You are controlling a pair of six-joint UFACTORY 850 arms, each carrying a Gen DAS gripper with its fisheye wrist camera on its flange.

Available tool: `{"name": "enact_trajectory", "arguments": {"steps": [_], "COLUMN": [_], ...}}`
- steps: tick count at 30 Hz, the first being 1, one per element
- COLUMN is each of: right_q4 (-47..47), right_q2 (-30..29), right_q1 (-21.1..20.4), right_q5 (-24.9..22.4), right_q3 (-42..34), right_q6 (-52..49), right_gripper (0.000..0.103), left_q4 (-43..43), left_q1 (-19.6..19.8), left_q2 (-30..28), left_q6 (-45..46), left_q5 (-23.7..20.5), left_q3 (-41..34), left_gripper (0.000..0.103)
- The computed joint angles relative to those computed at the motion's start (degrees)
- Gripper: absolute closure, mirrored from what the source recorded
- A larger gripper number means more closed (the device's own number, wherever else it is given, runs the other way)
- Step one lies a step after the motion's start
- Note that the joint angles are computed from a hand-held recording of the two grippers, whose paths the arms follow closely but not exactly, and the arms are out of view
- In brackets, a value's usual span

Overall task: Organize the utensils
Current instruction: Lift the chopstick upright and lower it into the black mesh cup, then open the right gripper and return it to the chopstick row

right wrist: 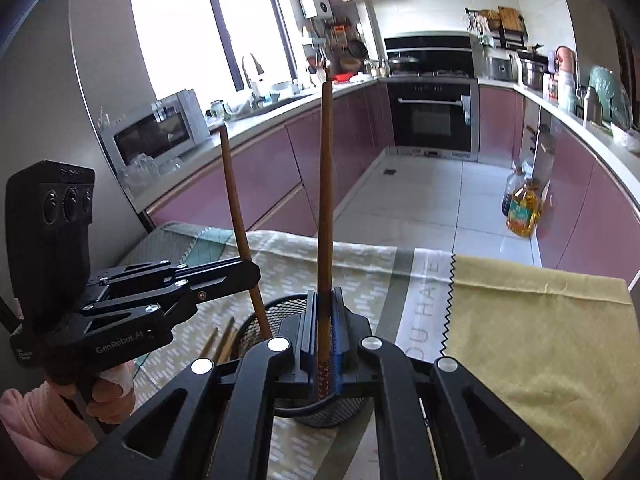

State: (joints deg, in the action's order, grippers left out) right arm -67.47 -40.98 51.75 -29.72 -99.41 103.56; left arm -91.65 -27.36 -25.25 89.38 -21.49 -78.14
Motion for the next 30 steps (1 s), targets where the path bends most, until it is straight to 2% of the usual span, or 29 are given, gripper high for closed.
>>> {"name": "enact_trajectory", "arguments": {"steps": [6,10,11,12,16,19,23,27,30], "right_q4": [3.56,-0.05,-1.23,-3.06,-8.67,-13.97,-19.08,-18.37,-12.63], "right_q2": [-1.5,-1.15,-0.87,-0.47,1.04,2.62,3.98,3.06,0.71], "right_q1": [-0.92,-0.61,-0.4,-0.12,1.24,2.6,4.88,6.27,6.53], "right_q5": [0.21,-0.87,-1.23,-1.83,-3.47,-3.41,-2.41,1.05,3.75], "right_q3": [-2.04,-1.71,-1.36,-0.78,1.2,3.58,6.1,6.25,4.46], "right_q6": [-2.5,1.44,2.68,4.67,9.86,14.16,16.93,15.7,11.43], "right_gripper": [0.095,0.093,0.089,0.085,0.077,0.07,0.062,0.061,0.061], "left_q4": [2.97,-1.78,-3.08,-5.31,-17.97,-26.23,-32.41,-32.09,-25.58], "left_q1": [-0.01,0.46,0.6,0.71,1.37,2.5,4.12,5.15,5.91], "left_q2": [-2.07,-1.11,-0.71,-0.06,3.96,7.65,12.23,14.44,14.71], "left_q6": [-3.2,0.81,2.06,4.34,17.65,26.48,34.9,37.09,31.31], "left_q5": [0.69,0.81,0.94,1.27,2.07,1.56,1.64,4.5,6.17], "left_q3": [-2.13,-0.35,0.16,1.02,6.12,10.55,16.21,20.2,22.32], "left_gripper": [0.095,0.091,0.089,0.087,0.074,0.059,0.053,0.052,0.052]}}
